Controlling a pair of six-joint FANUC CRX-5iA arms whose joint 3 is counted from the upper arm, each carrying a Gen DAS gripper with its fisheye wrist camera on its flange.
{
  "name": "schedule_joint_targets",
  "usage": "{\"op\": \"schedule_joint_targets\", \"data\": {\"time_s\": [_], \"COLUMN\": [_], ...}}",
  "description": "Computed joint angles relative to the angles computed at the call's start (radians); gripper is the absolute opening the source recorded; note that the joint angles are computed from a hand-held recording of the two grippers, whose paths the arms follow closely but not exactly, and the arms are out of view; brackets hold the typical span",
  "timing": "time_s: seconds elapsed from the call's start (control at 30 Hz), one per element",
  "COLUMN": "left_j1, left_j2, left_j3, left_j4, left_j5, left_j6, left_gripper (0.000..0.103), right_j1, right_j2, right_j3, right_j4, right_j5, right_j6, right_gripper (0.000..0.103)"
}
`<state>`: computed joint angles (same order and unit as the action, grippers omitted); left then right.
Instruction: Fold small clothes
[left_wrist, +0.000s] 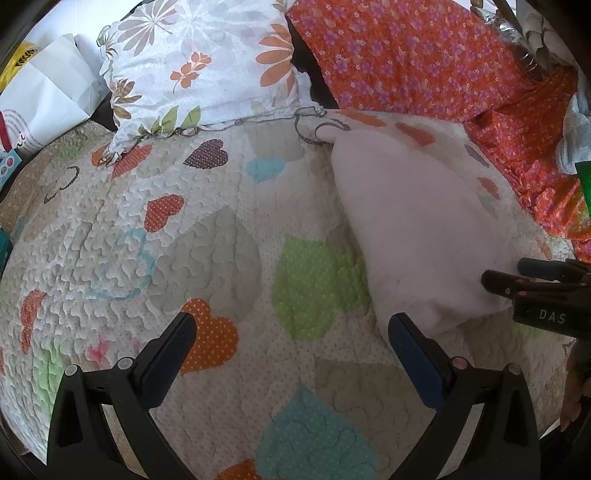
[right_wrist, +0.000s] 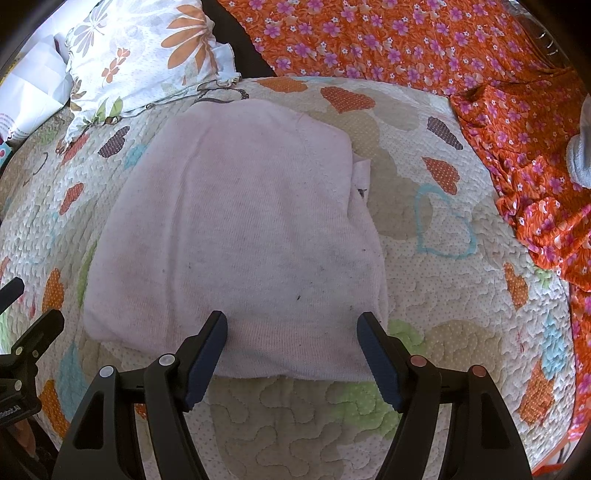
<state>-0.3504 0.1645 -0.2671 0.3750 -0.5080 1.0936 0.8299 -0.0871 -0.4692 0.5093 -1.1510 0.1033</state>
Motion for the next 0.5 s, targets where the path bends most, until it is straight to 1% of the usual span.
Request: {"op": "schedule_joint_targets", "data": {"time_s": [0.5], "left_j1": [0.004], "left_j2": [0.009], "left_j3": [0.008], "left_j4": [-0.002], "left_j5": [-0.019], "left_j6": [0.004], "left_gripper": [0.103], "right_j1": [0.002], "right_j2": [0.002], "right_j3": [0.002], "right_j4": [0.0], "right_j5": [-0.003], "right_j6": [-0.002], "right_gripper": [0.078]}}
